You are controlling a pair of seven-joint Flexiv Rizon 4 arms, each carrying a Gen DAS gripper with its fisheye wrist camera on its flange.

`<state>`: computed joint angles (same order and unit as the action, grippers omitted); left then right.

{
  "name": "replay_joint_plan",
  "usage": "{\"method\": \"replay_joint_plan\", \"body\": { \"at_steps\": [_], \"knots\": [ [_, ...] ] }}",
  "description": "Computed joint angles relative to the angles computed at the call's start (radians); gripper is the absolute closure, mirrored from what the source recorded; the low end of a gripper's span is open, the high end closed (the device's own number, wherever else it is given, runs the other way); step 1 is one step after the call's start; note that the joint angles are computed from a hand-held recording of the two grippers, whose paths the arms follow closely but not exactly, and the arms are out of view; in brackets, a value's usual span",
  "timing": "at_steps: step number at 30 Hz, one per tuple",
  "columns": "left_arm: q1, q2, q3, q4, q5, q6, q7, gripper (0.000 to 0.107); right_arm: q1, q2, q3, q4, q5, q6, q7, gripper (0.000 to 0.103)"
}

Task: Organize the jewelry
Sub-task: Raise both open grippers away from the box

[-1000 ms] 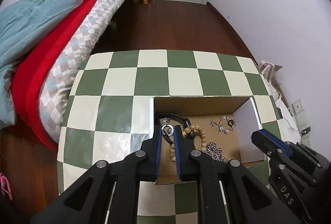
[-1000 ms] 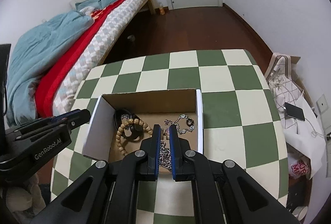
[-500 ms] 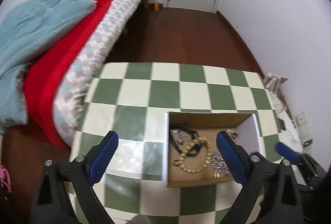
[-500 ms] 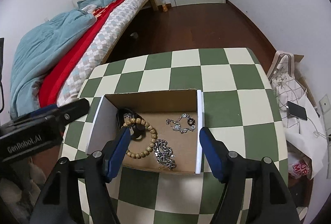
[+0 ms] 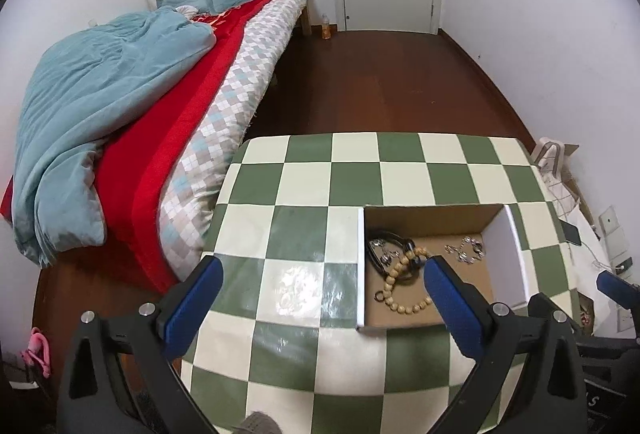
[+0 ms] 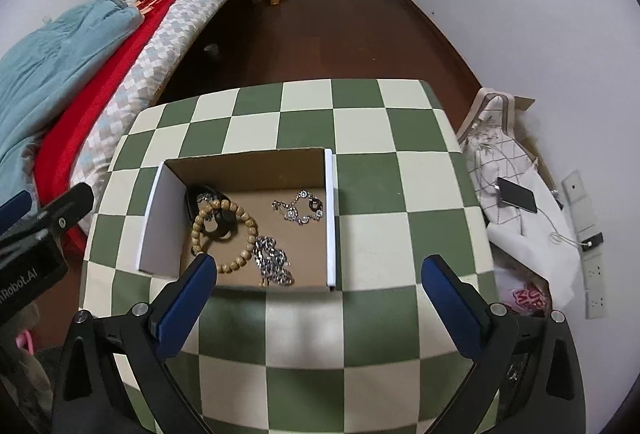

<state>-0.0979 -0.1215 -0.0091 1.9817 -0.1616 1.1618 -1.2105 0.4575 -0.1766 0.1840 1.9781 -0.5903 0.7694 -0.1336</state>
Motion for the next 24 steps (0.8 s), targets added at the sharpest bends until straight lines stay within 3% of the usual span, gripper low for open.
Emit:
{"method": "replay_joint_plan", "body": {
  "at_steps": [11,24],
  "knots": [
    [-0.007,0.197,0.026,0.12,-0.129,-0.02,0.119,0.004,0.038,0.126,0.064,-0.006,-0.014,-0.19,0.043,0.0],
    [-0.032,0.391,0.078,0.156,-0.219,-0.103,0.191,0.004,0.092,0.248,0.154,-0.081,-0.056,-0.419,0.073,0.0]
  ]
}}
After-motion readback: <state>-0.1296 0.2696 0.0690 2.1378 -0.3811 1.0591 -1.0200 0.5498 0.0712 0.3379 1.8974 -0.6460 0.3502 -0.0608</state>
